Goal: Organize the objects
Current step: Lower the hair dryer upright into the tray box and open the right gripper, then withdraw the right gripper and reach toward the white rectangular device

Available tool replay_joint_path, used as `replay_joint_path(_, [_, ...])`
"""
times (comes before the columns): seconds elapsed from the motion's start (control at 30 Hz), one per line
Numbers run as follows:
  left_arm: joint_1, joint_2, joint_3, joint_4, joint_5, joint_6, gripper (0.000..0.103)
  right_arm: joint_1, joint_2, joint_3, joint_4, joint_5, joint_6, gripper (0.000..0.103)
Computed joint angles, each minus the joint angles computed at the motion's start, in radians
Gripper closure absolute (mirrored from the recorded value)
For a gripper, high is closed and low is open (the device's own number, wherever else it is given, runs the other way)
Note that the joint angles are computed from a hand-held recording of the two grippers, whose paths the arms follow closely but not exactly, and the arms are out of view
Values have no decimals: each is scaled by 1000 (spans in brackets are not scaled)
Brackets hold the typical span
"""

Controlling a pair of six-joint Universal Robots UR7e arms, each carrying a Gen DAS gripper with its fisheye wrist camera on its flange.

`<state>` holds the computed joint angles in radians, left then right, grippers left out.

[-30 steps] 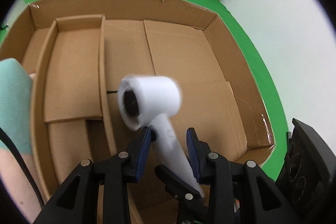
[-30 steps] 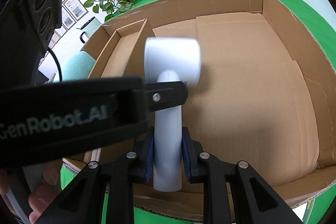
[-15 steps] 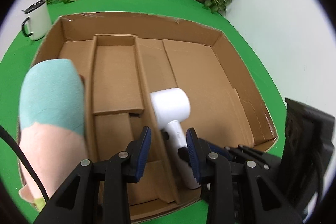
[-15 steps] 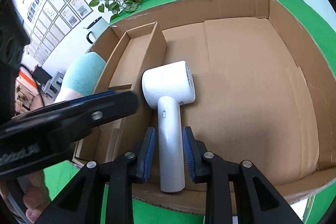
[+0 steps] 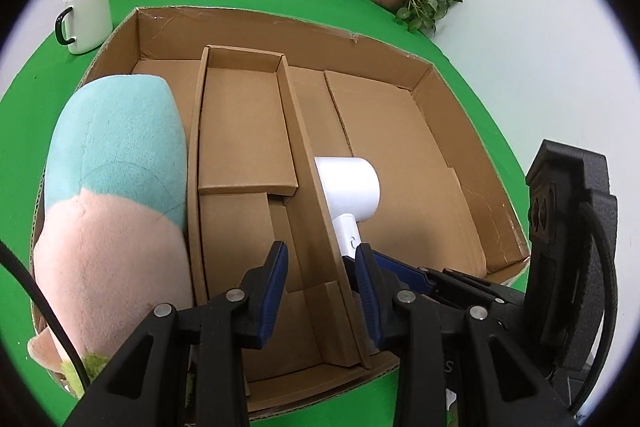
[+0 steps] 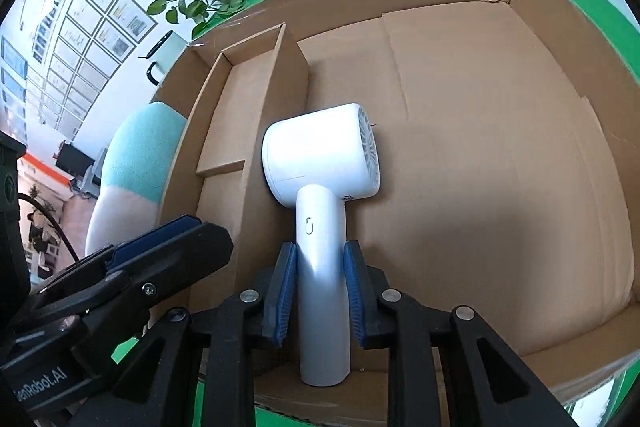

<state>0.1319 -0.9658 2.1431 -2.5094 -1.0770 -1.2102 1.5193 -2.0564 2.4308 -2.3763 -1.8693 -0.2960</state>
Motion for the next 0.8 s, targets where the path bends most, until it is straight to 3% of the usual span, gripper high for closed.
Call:
replay_joint_path(0.33, [0,-14,19,-34,-7,4,71,4,11,-16,32,-6,25,80])
replay_joint_path(0.53, [-30,-23,3,39,30,-6,70,-3,-10,-5,23,4,-30,77])
replay_joint_path(0.57, [-45,-27,0,61,51,-9,70,9,-24,8,-11,-15,-53,69])
replay_joint_path(0.63, [-85,-36,-11,124,111,-19,68,37,-70,47,-111,-51,-126,40])
replay_joint_path(0.67, [-107,-34,-20,160,145,-27,67,39,-113,67,-149,-48,-184,19])
replay_joint_path(0.7, [-144,-36,-31,227,200,-46,61,35,-159,82,-166,-35,-233,11])
replay_joint_path(0.77, [-199,-33,-48,337,275,-95,39,26,-274,119,-198,-13,-340,8])
replay_joint_path(0.8, [-237,-33,-54,415,319,-144,24,17,-333,137,-209,-3,-399,4])
